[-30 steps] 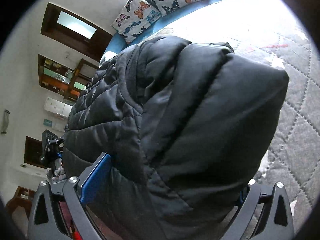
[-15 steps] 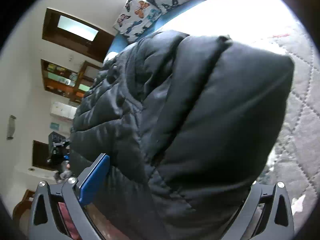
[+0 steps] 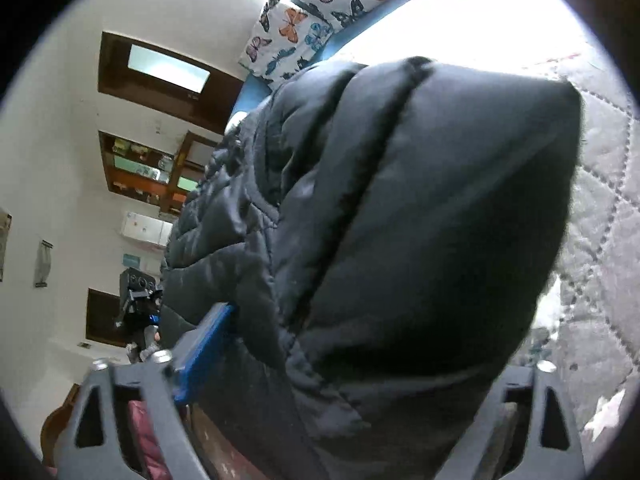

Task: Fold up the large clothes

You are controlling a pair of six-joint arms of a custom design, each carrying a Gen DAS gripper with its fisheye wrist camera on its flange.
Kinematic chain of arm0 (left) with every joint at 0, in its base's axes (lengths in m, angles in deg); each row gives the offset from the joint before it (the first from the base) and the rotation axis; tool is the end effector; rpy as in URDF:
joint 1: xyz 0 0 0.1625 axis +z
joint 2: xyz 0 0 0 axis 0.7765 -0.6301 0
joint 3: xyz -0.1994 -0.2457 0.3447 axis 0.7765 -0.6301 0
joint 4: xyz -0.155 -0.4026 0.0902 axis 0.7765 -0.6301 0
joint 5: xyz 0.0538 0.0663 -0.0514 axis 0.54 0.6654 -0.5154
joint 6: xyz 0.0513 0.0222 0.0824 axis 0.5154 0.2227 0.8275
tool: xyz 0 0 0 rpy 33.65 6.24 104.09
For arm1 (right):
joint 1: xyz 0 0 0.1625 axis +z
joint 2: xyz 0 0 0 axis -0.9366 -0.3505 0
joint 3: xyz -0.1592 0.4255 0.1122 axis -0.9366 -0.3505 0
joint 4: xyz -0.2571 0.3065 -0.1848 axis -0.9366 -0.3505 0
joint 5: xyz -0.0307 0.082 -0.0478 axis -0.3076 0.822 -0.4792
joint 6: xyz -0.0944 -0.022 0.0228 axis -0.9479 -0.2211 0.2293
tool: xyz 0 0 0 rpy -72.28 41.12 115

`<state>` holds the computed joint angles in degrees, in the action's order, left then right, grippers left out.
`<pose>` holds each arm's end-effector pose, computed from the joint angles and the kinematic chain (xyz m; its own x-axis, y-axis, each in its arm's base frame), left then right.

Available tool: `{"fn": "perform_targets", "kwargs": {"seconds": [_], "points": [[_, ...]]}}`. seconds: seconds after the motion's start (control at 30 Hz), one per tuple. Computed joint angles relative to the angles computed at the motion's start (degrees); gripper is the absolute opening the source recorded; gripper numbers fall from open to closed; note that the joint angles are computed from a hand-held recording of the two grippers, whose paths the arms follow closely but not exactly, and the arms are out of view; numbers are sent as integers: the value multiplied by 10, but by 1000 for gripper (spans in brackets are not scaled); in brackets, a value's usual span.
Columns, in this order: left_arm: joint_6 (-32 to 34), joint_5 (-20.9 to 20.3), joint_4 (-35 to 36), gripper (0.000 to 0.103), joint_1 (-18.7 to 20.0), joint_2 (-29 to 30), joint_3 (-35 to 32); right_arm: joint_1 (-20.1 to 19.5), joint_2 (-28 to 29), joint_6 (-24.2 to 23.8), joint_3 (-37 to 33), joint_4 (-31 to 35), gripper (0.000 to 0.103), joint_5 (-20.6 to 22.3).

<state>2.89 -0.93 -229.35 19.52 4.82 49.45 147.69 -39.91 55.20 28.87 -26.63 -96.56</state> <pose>-0.1154 -0.7963 0.1562 -0.9662 -0.2542 0.0441 -0.2427 0.8375 -0.4896 -0.0176 -0.8096 0.3493 -0.9781 -0.1925 -0.0786 -0.1736 0.9642 -0.2004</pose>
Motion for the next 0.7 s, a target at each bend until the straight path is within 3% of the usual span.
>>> {"fn": "perform_targets", "kwargs": {"seconds": [0.1,0.17,0.33,0.47,0.57,0.63,0.7], "points": [[9,0,9,93,-1,1,-6,-1,-7,-10,3,5,73,9],[4,-10,14,93,5,4,-10,-2,-2,-14,-5,12,73,8],[0,-26,32,98,12,12,-28,-7,19,-4,-27,29,88,9],[-12,-6,38,95,4,13,-30,-6,19,-1,-25,23,88,16],[-10,34,28,80,-14,8,-19,-7,4,-5,-5,5,74,28],[-3,62,24,72,-31,3,-14,-7,-13,-13,15,-10,55,38],[-1,79,30,66,-47,1,-17,-2,-27,-23,31,-29,49,37]]}}
